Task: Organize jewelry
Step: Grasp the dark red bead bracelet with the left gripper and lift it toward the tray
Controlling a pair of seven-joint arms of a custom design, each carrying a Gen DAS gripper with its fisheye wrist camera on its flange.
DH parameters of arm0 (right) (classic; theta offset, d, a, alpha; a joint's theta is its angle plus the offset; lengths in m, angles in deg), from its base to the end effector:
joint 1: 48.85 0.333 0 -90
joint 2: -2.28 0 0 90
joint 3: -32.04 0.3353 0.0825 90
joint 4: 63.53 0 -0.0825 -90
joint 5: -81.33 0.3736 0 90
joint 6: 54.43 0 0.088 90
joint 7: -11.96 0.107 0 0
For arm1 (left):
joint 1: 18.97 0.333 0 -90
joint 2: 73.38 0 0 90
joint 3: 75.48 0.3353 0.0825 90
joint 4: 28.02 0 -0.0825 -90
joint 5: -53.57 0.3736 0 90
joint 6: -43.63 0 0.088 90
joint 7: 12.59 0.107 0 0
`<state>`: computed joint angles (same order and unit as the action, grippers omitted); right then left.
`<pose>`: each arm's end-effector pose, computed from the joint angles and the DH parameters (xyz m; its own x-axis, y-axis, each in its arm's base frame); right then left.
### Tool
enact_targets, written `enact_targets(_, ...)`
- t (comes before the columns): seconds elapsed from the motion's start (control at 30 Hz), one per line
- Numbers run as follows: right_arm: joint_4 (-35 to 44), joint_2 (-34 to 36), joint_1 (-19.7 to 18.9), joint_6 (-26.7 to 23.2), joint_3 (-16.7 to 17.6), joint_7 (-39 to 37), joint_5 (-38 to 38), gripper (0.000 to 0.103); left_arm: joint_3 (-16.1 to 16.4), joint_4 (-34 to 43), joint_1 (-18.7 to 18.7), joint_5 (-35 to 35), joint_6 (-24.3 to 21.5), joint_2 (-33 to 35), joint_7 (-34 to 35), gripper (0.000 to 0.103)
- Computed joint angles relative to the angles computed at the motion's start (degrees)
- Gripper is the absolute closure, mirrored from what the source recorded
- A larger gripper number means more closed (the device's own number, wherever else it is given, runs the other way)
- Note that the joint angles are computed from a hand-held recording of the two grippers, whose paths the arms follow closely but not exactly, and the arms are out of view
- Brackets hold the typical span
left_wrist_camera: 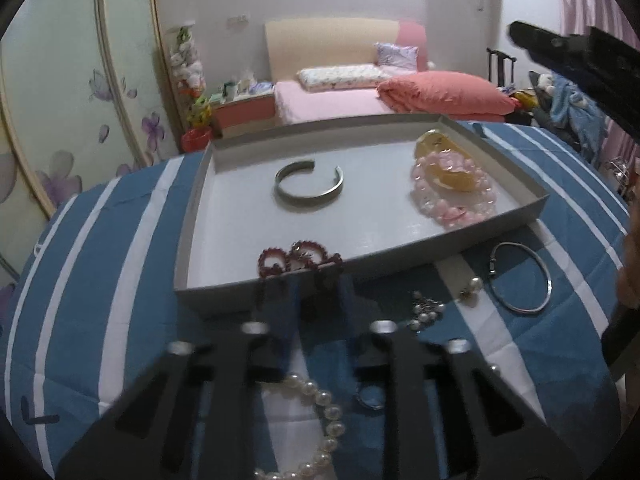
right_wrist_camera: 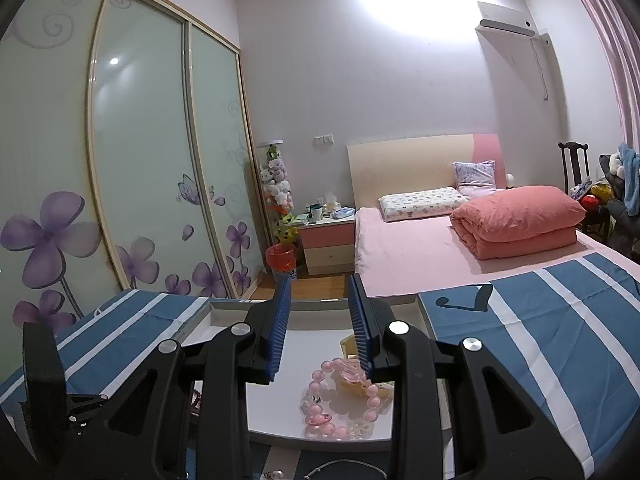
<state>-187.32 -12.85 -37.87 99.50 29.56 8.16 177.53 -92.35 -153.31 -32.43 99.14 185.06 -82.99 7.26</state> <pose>0.4987 0.0402 0.5899 0.5348 -0.8256 -0.1798 -0.2977 0.0151 -0.9546 0.4484 -0.2726 0.5271 0.1773 -0.9829 -0.0502 -0.7091 -0.0922 -0.6990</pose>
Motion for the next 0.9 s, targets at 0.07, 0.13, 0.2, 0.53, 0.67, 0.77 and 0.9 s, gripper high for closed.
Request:
enact_targets(0.07,-0.12,-0.06,0.03,0.0,0.06,0.27,-0.33,0.072,0.85,0.14,-0.15,-3.72,-0.01,0.63,1.61,0.099)
enact_targets(0.13,-0.27,-0.18,0.03,-0.05,0.03,0.28,-0.55,0.072,0.96,-0.46,0.14,-3.67,0.93,0.19,0.79,0.1)
enact_targets(0.2,-0.2,-0.13,0.03,-0.13,-0.05,0.3,-0.62,0.072,0.85,-1.23,0.47,-2.94,2.26,-0.7,-0.51,0.1)
enact_targets(0.53,-0.25,-0.13,0.02,-0.19,-0.13,0.45,-0.69,0.072,0.45,1.73,5.18,4.85,8.33,-2.91,-5.27,0.102)
enact_targets(0.67,-0.11,0.01,0.03,-0.14,-0.09,0.39,-0.62,0.072,0.95,4.59,6.42,7.18,9.32,-2.0,-5.68,0.102)
enact_targets(0.77,-0.09,0.0,0.01,-0.13,-0.11,0.39,-0.64,0.072,2.19,4.49,5.9,4.48,11.33,-1.89,-2.26,0.102)
enact_targets(0.9,-0.16,-0.04,-0.06,-0.35,-0.21,0.32,-0.58,0.072,2.28,0.55,5.17,0.24,12.87,-3.31,2.55,0.094)
